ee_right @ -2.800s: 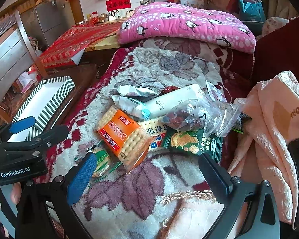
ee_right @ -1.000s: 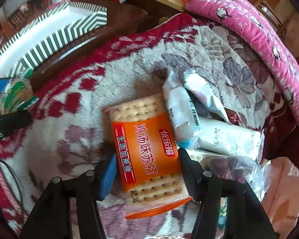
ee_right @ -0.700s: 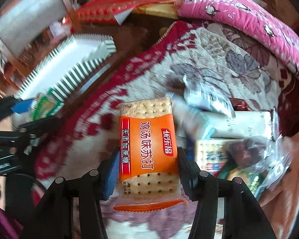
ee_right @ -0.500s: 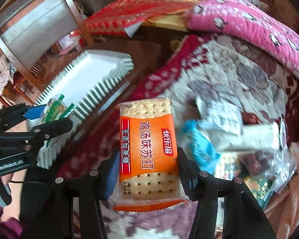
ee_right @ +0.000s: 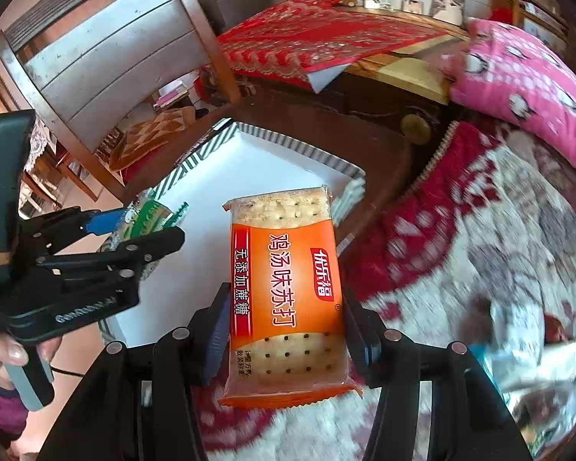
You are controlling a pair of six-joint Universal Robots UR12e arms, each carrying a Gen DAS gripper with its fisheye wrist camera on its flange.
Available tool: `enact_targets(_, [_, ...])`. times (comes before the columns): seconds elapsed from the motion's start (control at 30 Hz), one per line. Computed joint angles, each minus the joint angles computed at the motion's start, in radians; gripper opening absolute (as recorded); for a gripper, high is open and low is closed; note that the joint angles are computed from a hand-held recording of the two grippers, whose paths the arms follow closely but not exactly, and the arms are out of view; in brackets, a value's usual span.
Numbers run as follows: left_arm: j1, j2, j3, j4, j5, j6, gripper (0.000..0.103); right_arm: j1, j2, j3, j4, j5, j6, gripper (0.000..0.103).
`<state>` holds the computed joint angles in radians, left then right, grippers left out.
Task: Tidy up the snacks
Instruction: 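Carry both packs to the white tray and open both grippers to release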
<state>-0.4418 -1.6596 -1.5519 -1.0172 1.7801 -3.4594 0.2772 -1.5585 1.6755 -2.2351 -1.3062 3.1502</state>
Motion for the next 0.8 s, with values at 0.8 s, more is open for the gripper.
enact_targets(0.8, [0.082,-0.068,0.008,-0.112,-0.01,-0.09,0.059,0.07,0.201,-0.17,0.08,-0.039,-0.022,0.058])
